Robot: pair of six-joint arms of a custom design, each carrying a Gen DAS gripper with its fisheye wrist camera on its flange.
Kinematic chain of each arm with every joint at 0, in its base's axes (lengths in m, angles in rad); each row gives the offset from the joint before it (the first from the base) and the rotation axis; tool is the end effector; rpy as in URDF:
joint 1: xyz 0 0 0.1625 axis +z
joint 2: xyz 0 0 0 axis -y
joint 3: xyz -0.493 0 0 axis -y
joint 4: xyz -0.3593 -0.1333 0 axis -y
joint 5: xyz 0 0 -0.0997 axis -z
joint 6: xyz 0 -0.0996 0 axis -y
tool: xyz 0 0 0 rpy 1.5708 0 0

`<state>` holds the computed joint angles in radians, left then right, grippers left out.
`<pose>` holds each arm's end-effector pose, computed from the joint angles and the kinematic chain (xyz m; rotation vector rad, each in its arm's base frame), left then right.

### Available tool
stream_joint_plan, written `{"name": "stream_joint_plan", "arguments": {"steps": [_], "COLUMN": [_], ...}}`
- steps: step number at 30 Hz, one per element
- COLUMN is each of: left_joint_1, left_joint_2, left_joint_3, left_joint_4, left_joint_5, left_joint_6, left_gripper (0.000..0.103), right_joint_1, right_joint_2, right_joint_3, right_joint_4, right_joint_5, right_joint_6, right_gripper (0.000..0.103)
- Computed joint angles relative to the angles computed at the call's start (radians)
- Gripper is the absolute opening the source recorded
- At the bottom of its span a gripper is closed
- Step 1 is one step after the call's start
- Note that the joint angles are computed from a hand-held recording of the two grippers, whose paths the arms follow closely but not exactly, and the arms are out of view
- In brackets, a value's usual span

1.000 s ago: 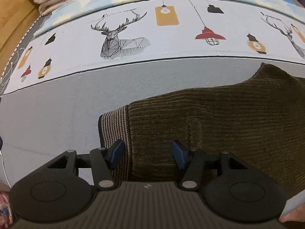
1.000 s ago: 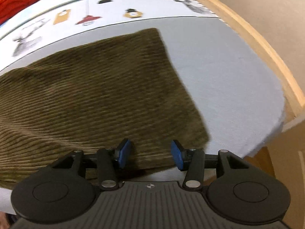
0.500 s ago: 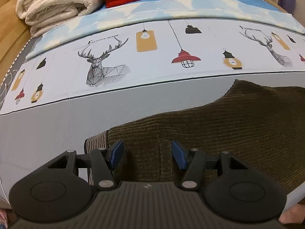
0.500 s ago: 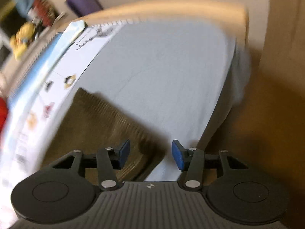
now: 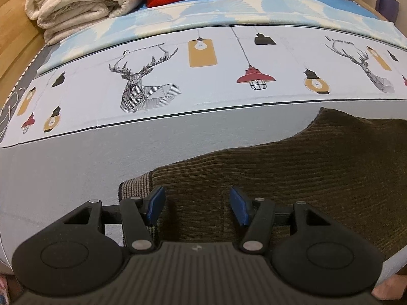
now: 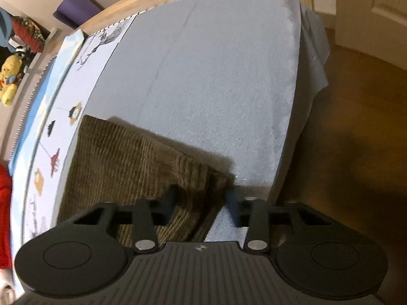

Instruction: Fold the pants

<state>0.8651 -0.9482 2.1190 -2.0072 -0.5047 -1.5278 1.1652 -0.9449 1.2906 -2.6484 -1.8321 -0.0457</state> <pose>-0.1364 -0.5001 0.1295 -0.3746 1.9705 -0.7072 -0.2031 -0.7457 0.4353 -0.5921 -2.5257 0.8915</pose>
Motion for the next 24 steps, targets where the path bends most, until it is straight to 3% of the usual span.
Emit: {"name": "stream_joint_plan", "arguments": {"steps": [5, 8, 11, 12, 15, 19, 22, 24], "left_joint_1": [-0.009, -0.015, -0.023, -0.026, -0.034, -0.044, -0.048, -0.051], "left_joint_2": [-0.018, -0.029, -0.040, -0.043, -0.050, -0.065, -0.082, -0.097], "left_joint_3": [0.019, 0.031, 0.045, 0.049, 0.060, 0.083, 0.103, 0.117], "left_joint_4": [-0.018, -0.034, -0.056, -0.062, -0.065, -0.062, -0.055, -0.054], "left_joint_5": [0.005, 0.013, 0.023, 0.026, 0.032, 0.031, 0.028, 0.024], "left_joint_6": [-0.014, -0.021, -0.020, -0.017, -0.015, -0.025, -0.040, -0.053], "left_gripper": [0.062, 0.062, 0.062, 0.062, 0.062, 0.062, 0.062, 0.062], "right_joint_1": [0.024, 0.082, 0.184, 0.211, 0.297, 0.384, 0.405, 0.409], "right_joint_2": [-0.015, -0.034, -0.037, -0.038, -0.040, -0.013, 0.045, 0.081], "right_joint_3": [0.035, 0.119, 0.251, 0.297, 0.472, 0.731, 0.910, 0.995], "right_joint_4": [-0.077, -0.245, -0.520, -0.603, -0.849, -1.085, -1.192, -1.169], "right_joint_5": [0.013, -0.035, -0.112, -0.102, 0.002, 0.191, 0.290, 0.285], "right_joint_6": [0.029, -0.077, -0.348, -0.421, -0.683, -0.990, -1.213, -1.328], "right_gripper": [0.023, 0.022, 0.022, 0.021, 0.021, 0.021, 0.022, 0.023]}}
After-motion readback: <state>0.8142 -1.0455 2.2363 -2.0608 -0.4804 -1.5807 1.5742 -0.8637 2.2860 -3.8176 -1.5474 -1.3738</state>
